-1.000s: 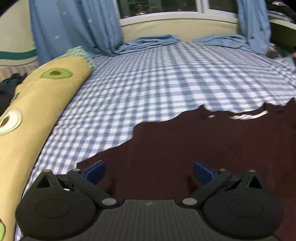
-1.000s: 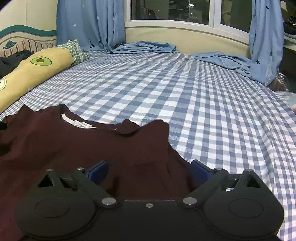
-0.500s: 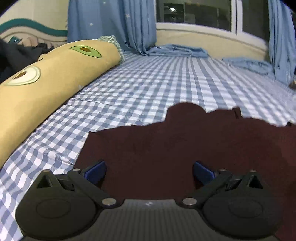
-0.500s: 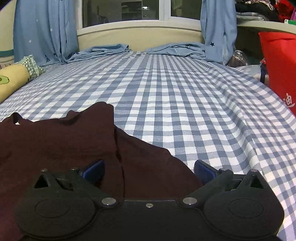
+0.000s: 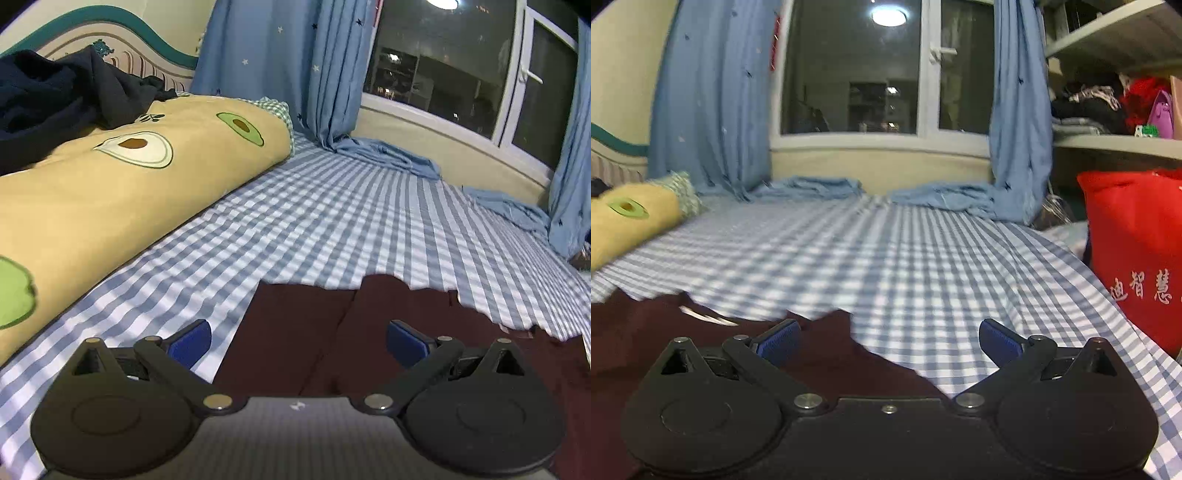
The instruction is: Fold small clothes
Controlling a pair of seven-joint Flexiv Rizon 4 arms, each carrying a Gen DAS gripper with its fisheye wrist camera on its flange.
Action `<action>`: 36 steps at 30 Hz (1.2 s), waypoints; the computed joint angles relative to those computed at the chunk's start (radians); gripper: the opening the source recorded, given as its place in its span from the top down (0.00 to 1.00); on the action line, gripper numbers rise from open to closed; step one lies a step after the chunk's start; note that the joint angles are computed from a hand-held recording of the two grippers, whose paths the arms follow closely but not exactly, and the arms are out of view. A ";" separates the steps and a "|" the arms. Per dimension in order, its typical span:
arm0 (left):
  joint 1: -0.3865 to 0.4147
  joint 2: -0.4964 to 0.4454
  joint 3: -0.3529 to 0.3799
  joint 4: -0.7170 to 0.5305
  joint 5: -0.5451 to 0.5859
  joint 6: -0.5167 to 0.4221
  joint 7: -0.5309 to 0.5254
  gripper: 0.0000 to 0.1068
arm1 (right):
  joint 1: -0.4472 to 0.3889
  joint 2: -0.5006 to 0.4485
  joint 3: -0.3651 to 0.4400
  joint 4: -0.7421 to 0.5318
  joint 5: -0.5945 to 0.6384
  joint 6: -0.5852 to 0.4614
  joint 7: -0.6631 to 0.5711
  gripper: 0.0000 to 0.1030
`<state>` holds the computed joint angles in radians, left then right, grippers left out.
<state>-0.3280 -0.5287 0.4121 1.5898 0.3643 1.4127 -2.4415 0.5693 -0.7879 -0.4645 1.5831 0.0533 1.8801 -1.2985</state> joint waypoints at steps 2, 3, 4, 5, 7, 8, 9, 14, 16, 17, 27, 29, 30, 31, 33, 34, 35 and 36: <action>-0.020 0.033 0.000 0.026 0.013 -0.045 0.012 0.04 | 0.028 0.041 0.013 0.057 0.014 0.036 -0.012 0.00; -0.035 0.048 0.003 0.032 0.028 -0.079 0.005 0.04 | 0.034 0.061 0.032 0.083 0.018 0.053 -0.022 0.00; -0.047 0.064 0.003 0.041 0.048 -0.105 -0.008 0.04 | 0.040 0.074 0.050 0.104 0.023 0.072 -0.035 0.00; -0.052 0.080 -0.001 0.052 0.068 -0.120 -0.022 0.04 | 0.049 0.085 0.063 0.124 0.030 0.089 -0.052 0.00; -0.052 0.117 -0.020 0.100 0.110 -0.098 -0.055 0.04 | 0.101 0.098 0.063 0.174 0.069 0.138 -0.098 0.00; -0.040 0.135 -0.040 0.130 0.122 -0.072 -0.060 0.04 | 0.120 0.093 0.065 0.183 0.089 0.158 -0.117 0.00; -0.032 0.150 -0.055 0.160 0.133 -0.046 -0.074 0.04 | 0.137 0.092 0.073 0.203 0.104 0.185 -0.142 0.00; -0.083 0.163 -0.010 0.232 0.230 0.027 -0.258 0.04 | 0.258 0.039 0.045 0.246 0.207 0.269 -0.293 0.00; -0.088 0.150 -0.006 0.251 0.245 0.054 -0.315 0.04 | 0.366 -0.010 -0.048 0.230 0.344 0.256 -0.341 0.00; -0.066 0.143 -0.028 0.265 0.229 0.077 -0.309 0.04 | 0.389 -0.024 -0.069 0.228 0.384 0.256 -0.358 0.00; -0.360 -0.029 0.277 0.145 0.345 0.048 -0.488 0.04 | 0.273 0.019 0.009 0.291 0.594 0.338 -0.390 0.03; -0.344 -0.023 0.255 0.139 0.358 0.037 -0.490 0.04 | 0.166 0.060 0.114 0.292 0.563 0.300 -0.333 0.13; -0.328 -0.016 0.238 0.138 0.364 0.033 -0.482 0.04 | 0.115 0.077 0.161 0.295 0.533 0.274 -0.304 0.18; -0.308 -0.009 0.217 0.139 0.368 0.034 -0.472 0.04 | 0.079 0.088 0.193 0.297 0.506 0.247 -0.276 0.27; -0.276 0.004 0.183 0.145 0.373 0.036 -0.460 0.04 | 0.055 0.088 0.208 0.305 0.460 0.237 -0.251 0.43; -0.263 0.010 0.169 0.147 0.374 0.035 -0.455 0.04 | 0.050 0.092 0.212 0.316 0.431 0.237 -0.251 0.56; -0.253 0.015 0.155 0.149 0.376 0.029 -0.447 0.04 | 0.033 0.095 0.231 0.326 0.390 0.246 -0.253 0.65; -0.241 0.019 0.142 0.151 0.378 0.025 -0.438 0.04 | 0.037 0.100 0.226 0.343 0.348 0.246 -0.243 0.81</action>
<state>-0.5693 -0.5094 0.5537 1.7411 0.7426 1.4375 -2.8791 0.6061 -0.6880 -0.2382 1.9262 0.4013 2.1259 -1.5410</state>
